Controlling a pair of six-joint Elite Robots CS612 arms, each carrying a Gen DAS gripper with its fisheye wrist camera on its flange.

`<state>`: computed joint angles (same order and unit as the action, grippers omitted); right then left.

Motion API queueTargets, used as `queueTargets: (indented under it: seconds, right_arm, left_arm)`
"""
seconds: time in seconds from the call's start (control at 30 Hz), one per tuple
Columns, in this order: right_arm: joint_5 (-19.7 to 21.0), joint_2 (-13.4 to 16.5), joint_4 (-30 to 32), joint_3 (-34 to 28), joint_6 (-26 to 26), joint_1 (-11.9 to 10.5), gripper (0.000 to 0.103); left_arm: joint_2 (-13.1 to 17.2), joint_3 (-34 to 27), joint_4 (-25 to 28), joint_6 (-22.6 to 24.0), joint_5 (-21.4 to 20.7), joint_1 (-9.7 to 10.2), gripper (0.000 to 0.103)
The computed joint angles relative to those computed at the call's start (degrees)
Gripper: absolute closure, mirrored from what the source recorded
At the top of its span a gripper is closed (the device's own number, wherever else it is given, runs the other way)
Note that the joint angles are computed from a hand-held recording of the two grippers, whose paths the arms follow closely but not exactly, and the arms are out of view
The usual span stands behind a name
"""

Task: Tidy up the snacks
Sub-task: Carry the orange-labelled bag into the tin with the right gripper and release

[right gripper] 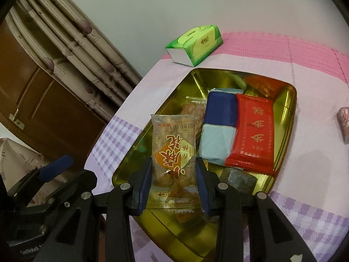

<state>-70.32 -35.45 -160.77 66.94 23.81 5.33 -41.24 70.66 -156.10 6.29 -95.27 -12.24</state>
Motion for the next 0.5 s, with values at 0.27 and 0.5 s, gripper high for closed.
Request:
queueTargets:
  seconds: [0.27,0.5]
  right_arm:
    - [0.9,0.4,-0.2,-0.4,0.9,0.0,0.067]
    - [2.3,0.1,-1.7,0.2,2.6,-0.2,0.067]
  left_arm:
    - [0.0,-0.1,0.8,0.7,0.3,-0.12,0.025]
    - [0.0,-0.1,0.6,0.5,0.0,-0.02,0.024]
